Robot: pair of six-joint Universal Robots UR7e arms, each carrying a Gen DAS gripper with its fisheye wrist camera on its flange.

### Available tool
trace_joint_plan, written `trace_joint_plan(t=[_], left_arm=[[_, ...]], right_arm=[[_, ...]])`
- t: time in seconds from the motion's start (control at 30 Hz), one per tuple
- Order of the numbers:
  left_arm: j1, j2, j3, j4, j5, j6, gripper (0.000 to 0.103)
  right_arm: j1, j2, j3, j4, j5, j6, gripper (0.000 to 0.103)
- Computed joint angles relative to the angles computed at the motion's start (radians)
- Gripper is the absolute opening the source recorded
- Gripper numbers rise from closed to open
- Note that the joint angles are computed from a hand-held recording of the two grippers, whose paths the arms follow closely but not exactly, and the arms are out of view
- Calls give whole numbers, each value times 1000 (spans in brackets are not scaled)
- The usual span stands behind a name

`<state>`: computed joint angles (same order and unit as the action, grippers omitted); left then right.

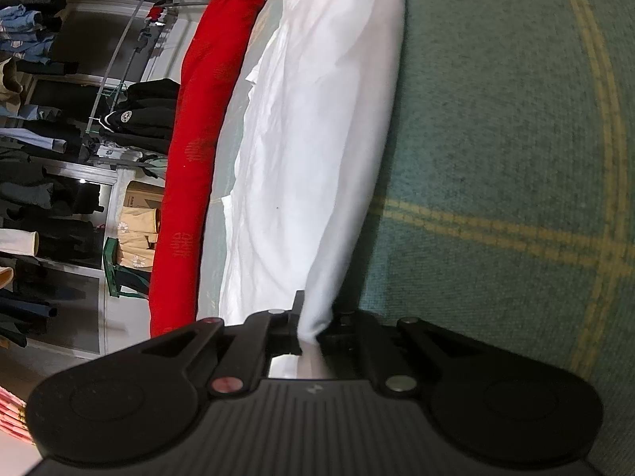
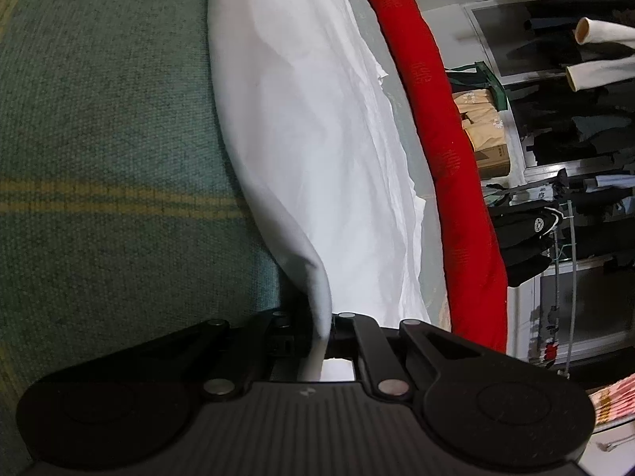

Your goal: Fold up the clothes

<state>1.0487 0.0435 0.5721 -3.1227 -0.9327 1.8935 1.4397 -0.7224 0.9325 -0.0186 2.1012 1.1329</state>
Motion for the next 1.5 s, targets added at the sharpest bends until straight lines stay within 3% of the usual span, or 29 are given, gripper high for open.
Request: trace_joint_plan(t=[0.37,0.63,1.03,1.33,1.5], left_arm=[[-2,8,-13,2,6,1,0],[-1,8,-8,-10,1,-1,0],[0,0,-7,-14,-20,-27,1],[-10,-53,75,-78,-54,-7,0],[-18,-116,184,-113,-57,-6,0]], right_arm=[[3,3,0,-19,4,-9,9],[-12,-27,59,-73,-56,41,9],[1,-25,57,-93,-27,6,6],[22,-52,64,-76,-16,11,6],[46,-70,55,5,5,77,5]])
